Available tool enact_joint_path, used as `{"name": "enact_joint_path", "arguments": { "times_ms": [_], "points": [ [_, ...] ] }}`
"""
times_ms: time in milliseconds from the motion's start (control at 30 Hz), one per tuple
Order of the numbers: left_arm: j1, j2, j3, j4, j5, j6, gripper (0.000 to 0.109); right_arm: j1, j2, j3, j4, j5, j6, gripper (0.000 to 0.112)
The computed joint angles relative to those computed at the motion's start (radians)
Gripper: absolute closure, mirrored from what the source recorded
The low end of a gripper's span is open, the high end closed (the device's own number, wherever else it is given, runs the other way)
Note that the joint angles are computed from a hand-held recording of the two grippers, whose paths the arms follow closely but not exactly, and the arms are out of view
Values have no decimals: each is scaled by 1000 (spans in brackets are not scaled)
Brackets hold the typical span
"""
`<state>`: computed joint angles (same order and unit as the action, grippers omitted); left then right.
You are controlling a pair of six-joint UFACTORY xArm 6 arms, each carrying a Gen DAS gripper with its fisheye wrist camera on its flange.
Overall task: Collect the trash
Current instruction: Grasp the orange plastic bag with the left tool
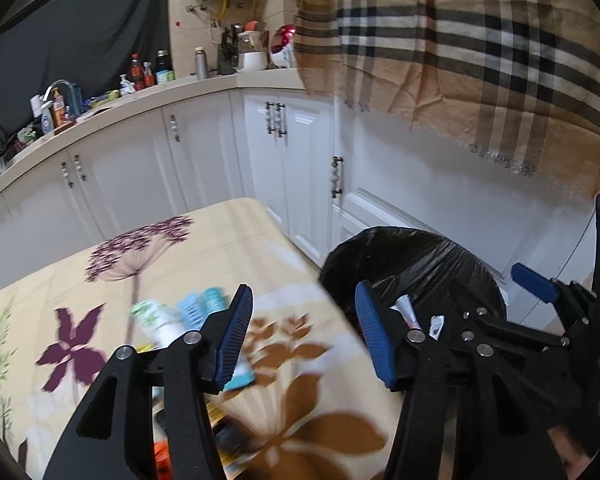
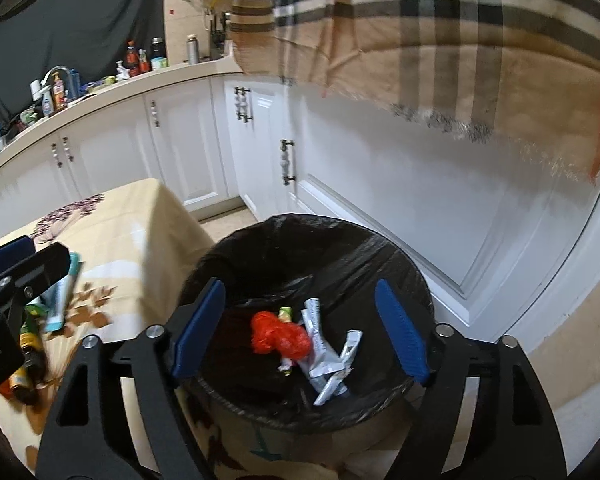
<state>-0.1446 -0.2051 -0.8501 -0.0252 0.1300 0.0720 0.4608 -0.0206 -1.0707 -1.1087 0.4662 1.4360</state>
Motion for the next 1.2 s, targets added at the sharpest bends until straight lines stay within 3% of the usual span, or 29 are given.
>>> {"name": "enact_joint_path", "arguments": {
  "times_ms": [167, 300, 500, 600, 800, 933, 1133, 1200],
  "points": [
    [63, -114, 98, -24, 4, 33, 50, 65, -34, 14, -35, 38, 32, 27],
    [119, -187, 162, -21, 18, 38, 47, 138, -50, 2, -74, 148, 13, 24],
    [212, -272, 255, 22, 30, 31, 47, 159, -84, 31, -22, 99, 34, 23],
    [238, -288, 278, 25, 38, 38, 47, 205, -67, 12, 3, 134, -28, 23],
    [245, -331, 319, -177, 57, 226, 40, 275, -34, -22, 43, 183, -106, 23],
    [223, -317, 318, -227, 44, 297, 35, 297, -31, -26, 56, 201, -121, 23],
    [199, -262, 278, -348, 78, 407, 31, 305, -38, -22, 72, 219, -128, 23],
    [197, -244, 251, -421, 130, 472, 33, 303, -36, -24, 82, 214, -135, 23]
  ]
}}
